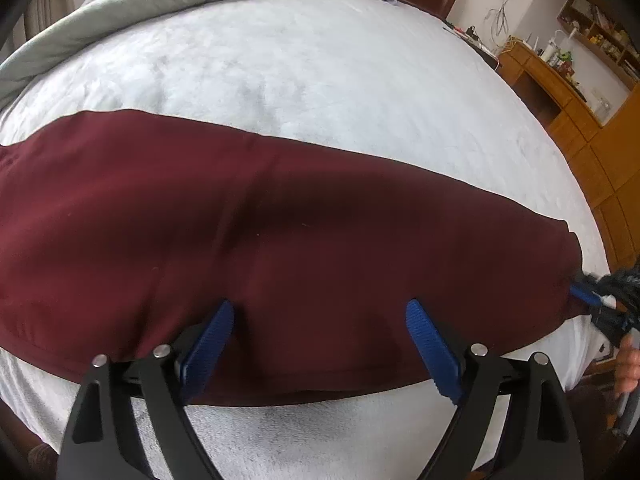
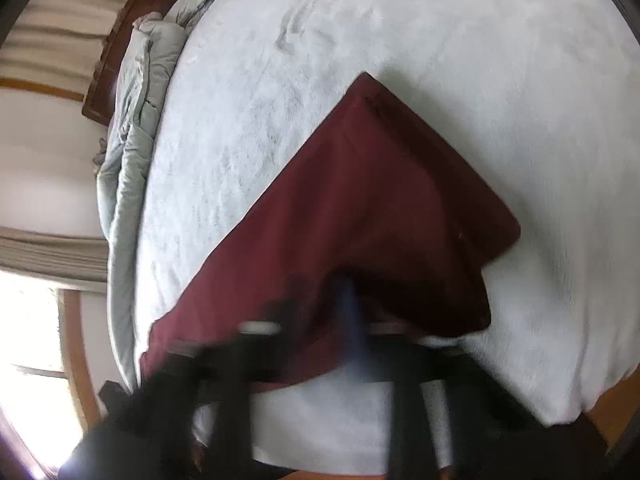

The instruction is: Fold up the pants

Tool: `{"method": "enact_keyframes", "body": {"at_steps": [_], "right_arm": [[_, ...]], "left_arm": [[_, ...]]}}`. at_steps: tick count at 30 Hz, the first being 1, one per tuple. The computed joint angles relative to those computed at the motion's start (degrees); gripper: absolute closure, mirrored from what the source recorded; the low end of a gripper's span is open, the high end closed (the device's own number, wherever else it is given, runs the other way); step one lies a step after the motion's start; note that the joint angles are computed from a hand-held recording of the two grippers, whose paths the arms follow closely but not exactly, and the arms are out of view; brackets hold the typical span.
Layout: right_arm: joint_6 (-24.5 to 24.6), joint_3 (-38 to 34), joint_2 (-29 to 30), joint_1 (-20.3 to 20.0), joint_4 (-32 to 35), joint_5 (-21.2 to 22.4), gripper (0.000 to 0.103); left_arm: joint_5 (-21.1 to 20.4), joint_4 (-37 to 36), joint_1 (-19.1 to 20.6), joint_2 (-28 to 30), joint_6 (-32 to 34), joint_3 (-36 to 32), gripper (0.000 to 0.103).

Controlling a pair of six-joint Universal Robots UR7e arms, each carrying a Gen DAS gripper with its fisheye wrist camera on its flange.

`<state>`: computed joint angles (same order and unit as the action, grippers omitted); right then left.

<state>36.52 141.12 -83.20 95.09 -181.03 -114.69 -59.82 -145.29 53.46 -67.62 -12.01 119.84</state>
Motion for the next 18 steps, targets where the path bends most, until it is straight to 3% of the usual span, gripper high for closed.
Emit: {"method": "enact_keyframes", "body": {"at_steps": [6,7,8,10,13,18], "right_arm": [[-1.0,-0.7,-0.6,2.5,1.6,-2.4,0.102],[-0.3,-0.3,-1.6,2.3,2.4,-1.7,0.095],[0.6,0.1,-2.3,2.1,2.6,-1.0,0.079],[2.7,1.2,-4.0,1.6,3.4,-0.1,0.064],[3.6,2.4,-5.7,2.0,4.5,-2.5,0.064],[3.6,2.9,-7.3,2.0,5.9,-8.1,0.053]], "left_arm": [[-0.4,0.3,0.3,0.2,0.5,-0.4,0.014],[-0.2,0.2,0.2,0.2,0.6,-0.3,0.014],[0.0,0.1,0.1,0.2,0.7,-0.2,0.014],[0.4,-0.1,-0.1,0.3,1.1,0.1,0.013],[0.2,0.2,-0.1,0.2,1.2,0.1,0.013],[-0.2,0.6,0.0,-0.1,1.2,0.1,0.013]]}}
